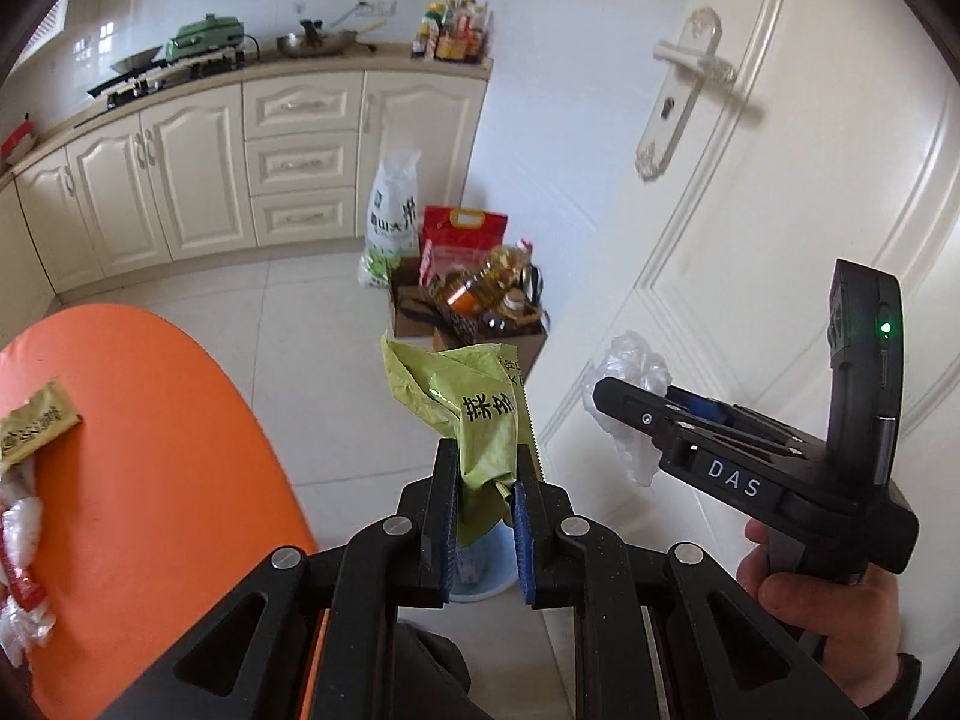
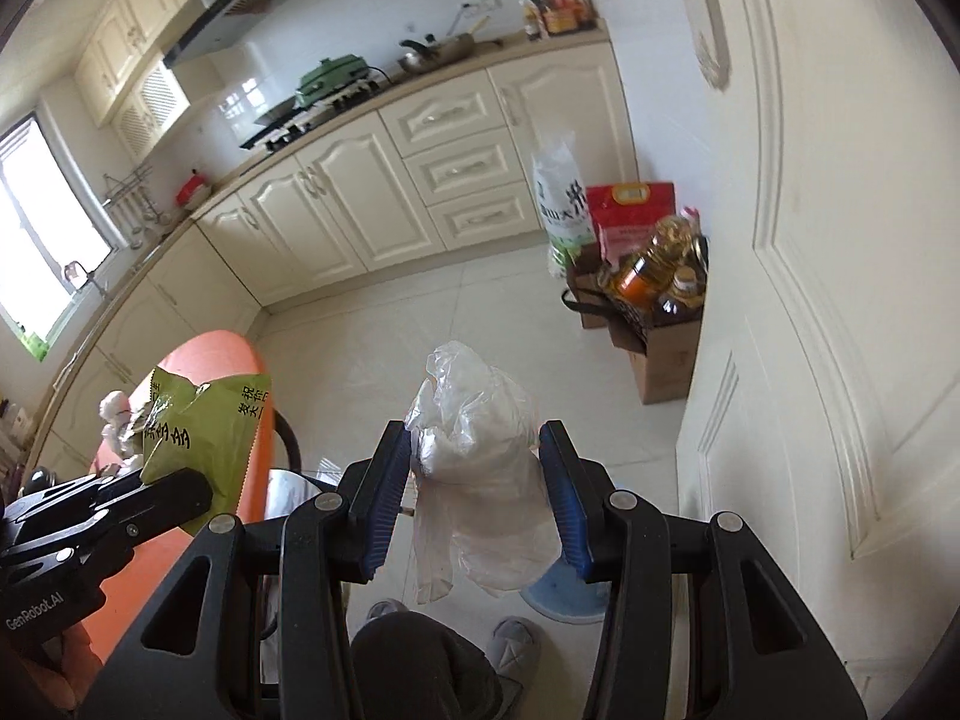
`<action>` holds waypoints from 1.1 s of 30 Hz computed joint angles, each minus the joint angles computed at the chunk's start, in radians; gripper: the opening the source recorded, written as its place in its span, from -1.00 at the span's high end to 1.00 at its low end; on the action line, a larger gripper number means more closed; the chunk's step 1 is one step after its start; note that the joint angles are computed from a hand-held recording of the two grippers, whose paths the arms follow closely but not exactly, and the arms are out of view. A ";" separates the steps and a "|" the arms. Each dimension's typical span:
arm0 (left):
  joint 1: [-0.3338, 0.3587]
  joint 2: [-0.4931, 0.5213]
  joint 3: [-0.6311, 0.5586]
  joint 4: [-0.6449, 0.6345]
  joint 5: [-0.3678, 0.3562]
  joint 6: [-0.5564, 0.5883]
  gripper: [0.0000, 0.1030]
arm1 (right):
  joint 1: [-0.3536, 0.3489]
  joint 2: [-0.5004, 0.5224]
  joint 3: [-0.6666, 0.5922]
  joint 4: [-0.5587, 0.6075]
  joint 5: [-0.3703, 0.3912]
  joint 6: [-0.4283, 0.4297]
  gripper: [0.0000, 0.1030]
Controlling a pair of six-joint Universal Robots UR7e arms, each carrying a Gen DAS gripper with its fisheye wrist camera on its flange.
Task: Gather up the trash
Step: 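Carry both items to the blue bin and open both tools over it, then move both tools back over the orange table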
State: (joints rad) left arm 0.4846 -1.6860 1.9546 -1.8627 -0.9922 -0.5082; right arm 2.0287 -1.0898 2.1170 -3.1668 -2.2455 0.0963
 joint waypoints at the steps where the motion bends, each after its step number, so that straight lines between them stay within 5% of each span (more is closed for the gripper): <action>1: 0.022 0.030 -0.004 -0.014 -0.020 0.011 0.77 | -0.030 -0.001 0.012 -0.005 0.012 0.006 0.12; 14: 0.184 0.369 -0.069 -0.032 -0.171 -0.006 0.67 | -0.299 0.063 0.035 -0.025 0.140 0.059 0.08; 17: 0.215 0.509 -0.193 -0.010 -0.161 -0.001 0.36 | -0.336 0.083 0.029 -0.031 0.154 0.072 0.01; 19: 0.232 0.561 -0.244 0.015 -0.145 -0.015 -0.24 | -0.358 0.094 0.021 -0.022 0.174 0.084 -0.08; 20: 0.240 0.602 -0.271 0.006 -0.133 -0.017 -0.30 | -0.365 0.096 0.023 -0.022 0.177 0.090 -0.22; 23: 0.243 0.635 -0.288 0.000 -0.106 -0.025 -0.41 | -0.367 0.099 0.028 -0.036 0.167 0.103 -0.67; 27: 0.216 0.606 -0.254 -0.013 -0.060 -0.025 -0.72 | -0.357 0.095 0.036 -0.057 0.144 0.122 -0.87; 33: 0.145 0.498 -0.170 -0.040 -0.002 -0.058 -0.84 | -0.278 0.078 0.040 -0.076 0.042 0.158 -1.00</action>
State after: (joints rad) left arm 0.6296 -1.1877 1.7846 -1.9026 -0.9938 -0.5667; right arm 1.7512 -1.0120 2.1572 -3.2431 -2.2035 0.2539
